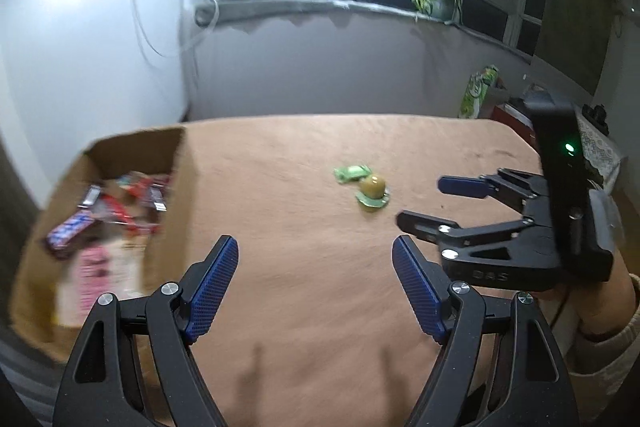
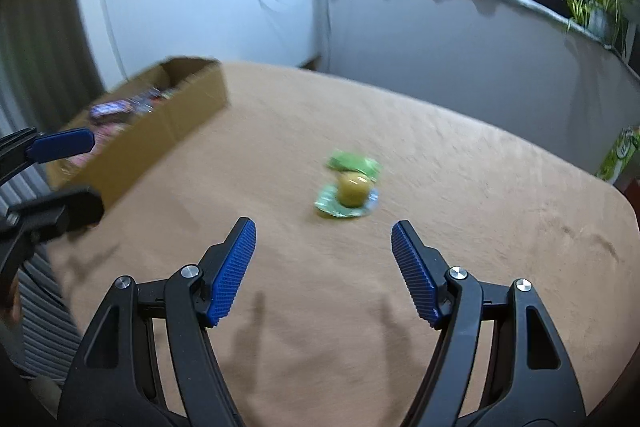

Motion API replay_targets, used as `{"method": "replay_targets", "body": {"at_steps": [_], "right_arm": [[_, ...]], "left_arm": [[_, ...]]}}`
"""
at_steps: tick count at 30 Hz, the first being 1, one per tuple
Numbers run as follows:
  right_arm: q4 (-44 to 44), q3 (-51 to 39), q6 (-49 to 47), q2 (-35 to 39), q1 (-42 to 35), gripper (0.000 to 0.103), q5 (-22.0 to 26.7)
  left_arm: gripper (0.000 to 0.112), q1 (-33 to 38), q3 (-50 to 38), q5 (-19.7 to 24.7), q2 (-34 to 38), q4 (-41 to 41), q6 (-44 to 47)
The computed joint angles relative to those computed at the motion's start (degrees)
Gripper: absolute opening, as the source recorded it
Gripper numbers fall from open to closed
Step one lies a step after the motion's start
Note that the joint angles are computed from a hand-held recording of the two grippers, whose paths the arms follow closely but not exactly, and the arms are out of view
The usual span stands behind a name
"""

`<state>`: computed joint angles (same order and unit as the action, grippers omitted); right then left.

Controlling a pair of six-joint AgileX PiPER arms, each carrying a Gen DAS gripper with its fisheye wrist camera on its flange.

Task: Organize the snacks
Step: 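Grasp the yellow round candy with the right tool while the left tool grasps the green mint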

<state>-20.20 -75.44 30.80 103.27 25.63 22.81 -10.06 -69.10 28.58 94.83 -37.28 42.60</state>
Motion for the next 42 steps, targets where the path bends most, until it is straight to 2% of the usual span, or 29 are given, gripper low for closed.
{"method": "replay_targets", "body": {"at_steps": [4, 7, 10, 11, 14, 20, 25, 31, 35, 37, 40, 42], "right_arm": [[12.1, -7.1, -13.3, 6.0, -4.4, 0.073, 2.2], [18.5, -15.5, -20.8, 11.8, -6.9, 0.071, 6.2], [23.4, -22.7, -27.3, 17.0, -8.2, 0.040, 10.9], [23.7, -23.5, -28.3, 17.9, -8.2, 0.037, 11.4], [26.1, -19.9, -30.5, 16.0, -8.9, 0.033, 8.9], [30.2, -4.2, -31.1, 6.3, -11.1, 0.033, -0.9], [26.4, 0.7, -26.5, 2.3, -11.7, 0.033, -2.3], [26.4, 2.5, -25.6, 1.3, -11.7, 0.033, -3.8], [29.9, 3.7, -28.3, 0.9, -12.8, 0.033, -4.9], [31.7, 3.8, -29.8, 0.9, -13.2, 0.033, -5.2], [35.4, 4.3, -33.5, 0.9, -13.7, 0.033, -5.8], [38.2, 4.7, -36.3, 0.8, -13.9, 0.033, -6.2]], "left_arm": [[0.080, -1.1, -2.7, 0.2, 3.6, -0.3, -1.2], [0.079, -1.0, -3.6, 0.4, 5.4, -0.3, -1.0], [0.079, -0.6, -4.3, 1.1, 7.1, 0.1, -1.2], [0.079, -0.4, -4.7, 1.3, 7.6, 0.4, -1.4], [0.079, 0.4, -6.3, 2.2, 9.3, -0.1, -1.1], [0.079, 0.8, -6.7, 3.4, 10.4, -2.1, 1.3], [0.079, 0.2, -9.2, 4.3, 12.1, -3.7, 1.5], [0.079, -4.2, -26.1, 9.7, 22.6, 2.5, -8.6], [0.078, -7.7, -38.6, 13.3, 30.7, 11.5, -17.8], [0.066, -8.9, -45.3, 17.1, 34.8, 15.5, -22.1], [0.057, -9.9, -46.3, 16.2, 35.5, 18.9, -24.5], [0.037, -10.0, -47.0, 16.0, 36.0, 19.9, -25.1]]}}
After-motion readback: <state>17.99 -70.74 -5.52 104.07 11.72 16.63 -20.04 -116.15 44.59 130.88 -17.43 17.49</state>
